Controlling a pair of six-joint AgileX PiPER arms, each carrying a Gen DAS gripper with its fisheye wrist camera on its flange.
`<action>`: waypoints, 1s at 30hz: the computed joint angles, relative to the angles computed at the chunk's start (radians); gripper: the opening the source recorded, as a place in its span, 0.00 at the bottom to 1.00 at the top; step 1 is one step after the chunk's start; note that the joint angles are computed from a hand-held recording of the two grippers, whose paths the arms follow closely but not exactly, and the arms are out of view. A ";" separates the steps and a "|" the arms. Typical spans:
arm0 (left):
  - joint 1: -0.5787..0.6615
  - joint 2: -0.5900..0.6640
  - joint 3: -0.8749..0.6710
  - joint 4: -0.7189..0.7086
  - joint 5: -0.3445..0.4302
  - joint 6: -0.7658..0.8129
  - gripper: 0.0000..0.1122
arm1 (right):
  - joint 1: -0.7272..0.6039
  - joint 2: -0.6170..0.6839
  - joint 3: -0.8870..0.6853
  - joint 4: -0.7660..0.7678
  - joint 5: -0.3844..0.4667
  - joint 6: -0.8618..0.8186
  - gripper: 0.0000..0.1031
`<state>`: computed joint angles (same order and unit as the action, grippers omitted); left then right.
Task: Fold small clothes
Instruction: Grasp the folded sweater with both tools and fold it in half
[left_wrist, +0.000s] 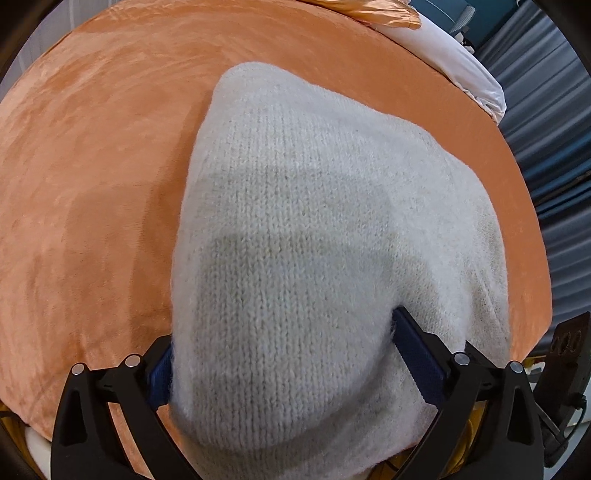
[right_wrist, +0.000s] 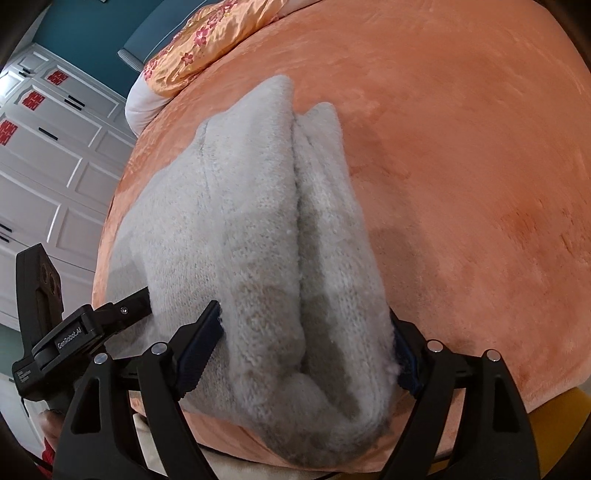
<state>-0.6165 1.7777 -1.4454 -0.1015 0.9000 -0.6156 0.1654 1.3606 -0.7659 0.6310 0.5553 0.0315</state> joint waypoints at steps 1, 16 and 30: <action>0.006 -0.001 0.001 -0.013 -0.002 0.013 0.87 | 0.003 -0.001 -0.003 0.001 0.000 0.000 0.71; 0.117 -0.244 0.106 -0.285 0.002 0.335 0.39 | 0.425 -0.252 -0.198 -0.819 0.136 0.809 0.32; 0.197 -0.443 -0.096 -0.283 0.041 0.482 0.37 | 0.924 -0.244 -0.499 -1.493 0.417 1.308 0.31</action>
